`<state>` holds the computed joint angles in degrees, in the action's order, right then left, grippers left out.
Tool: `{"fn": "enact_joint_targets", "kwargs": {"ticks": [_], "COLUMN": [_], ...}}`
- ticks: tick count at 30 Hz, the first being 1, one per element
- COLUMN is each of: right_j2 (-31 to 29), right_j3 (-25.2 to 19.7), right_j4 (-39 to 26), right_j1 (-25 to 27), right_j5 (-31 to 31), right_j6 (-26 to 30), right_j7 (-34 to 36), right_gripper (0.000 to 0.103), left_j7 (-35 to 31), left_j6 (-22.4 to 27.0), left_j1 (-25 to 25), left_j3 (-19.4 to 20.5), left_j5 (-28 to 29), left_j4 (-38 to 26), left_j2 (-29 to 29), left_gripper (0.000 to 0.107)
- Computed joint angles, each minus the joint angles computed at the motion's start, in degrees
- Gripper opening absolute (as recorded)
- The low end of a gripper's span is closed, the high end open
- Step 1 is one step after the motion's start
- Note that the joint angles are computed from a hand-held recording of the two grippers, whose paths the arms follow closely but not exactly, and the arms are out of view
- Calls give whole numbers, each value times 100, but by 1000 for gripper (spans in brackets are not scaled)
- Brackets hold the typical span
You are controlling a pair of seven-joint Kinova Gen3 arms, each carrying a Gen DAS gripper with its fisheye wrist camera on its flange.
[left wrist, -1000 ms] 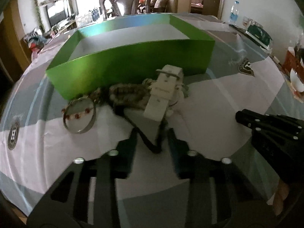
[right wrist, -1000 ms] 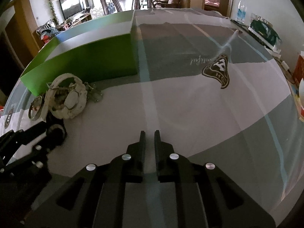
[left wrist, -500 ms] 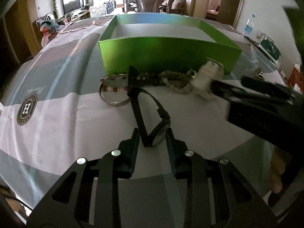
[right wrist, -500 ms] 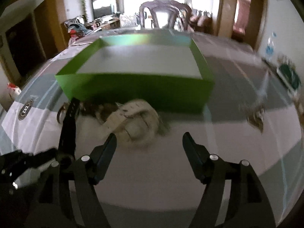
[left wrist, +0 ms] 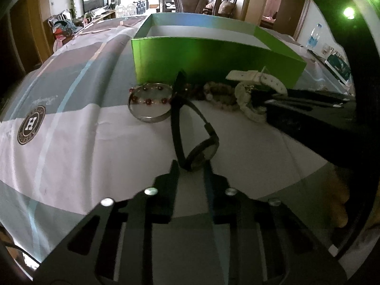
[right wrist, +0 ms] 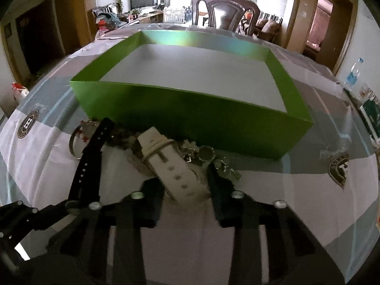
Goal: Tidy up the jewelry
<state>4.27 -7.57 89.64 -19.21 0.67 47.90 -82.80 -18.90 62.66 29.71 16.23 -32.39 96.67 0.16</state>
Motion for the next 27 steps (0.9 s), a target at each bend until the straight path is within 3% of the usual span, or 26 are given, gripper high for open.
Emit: {"fn": "enact_joint_targets", "kwargs": {"ticks": [3, 7, 11, 12, 15, 16, 21, 23, 27], "right_j2": [-18, -114, -271, -290, -406, -427, -487, -532, -605], "right_j3": [-313, 24, 55, 65, 116, 125, 219, 252, 241], "right_j4": [-21, 104, 248, 258, 376, 404, 486, 540, 647], "right_j1": [286, 88, 168, 186, 274, 296, 460, 523, 558], "right_j5": [46, -222, -390, -393, -450, -433, -538, -631, -661], "right_j6": [127, 87, 92, 101, 63, 48, 45, 35, 15], "right_j7": [-94, 119, 167, 149, 152, 118, 79, 163, 184], "right_gripper": [20, 20, 19, 18, 18, 17, 17, 17, 15], "left_j7": [-2, 65, 181, 211, 221, 272, 202, 122, 11], "left_j6": [-101, -107, 4, 28, 71, 144, 393, 457, 314], "left_j1": [-35, -70, -37, -19, 39, 95, 345, 433, 415], "left_j3": [-12, 39, 116, 128, 154, 187, 49, -74, -177], "left_j5": [25, -36, -160, -197, -341, -492, -708, -606, -380], "left_j4": [78, 128, 71, 64, -5, -70, -375, -459, -431], "left_j2": [-80, -129, -102, -97, -35, 49, 429, 502, 448], "left_gripper": [14, 14, 14, 17, 44, 44, 43, 27, 20]}}
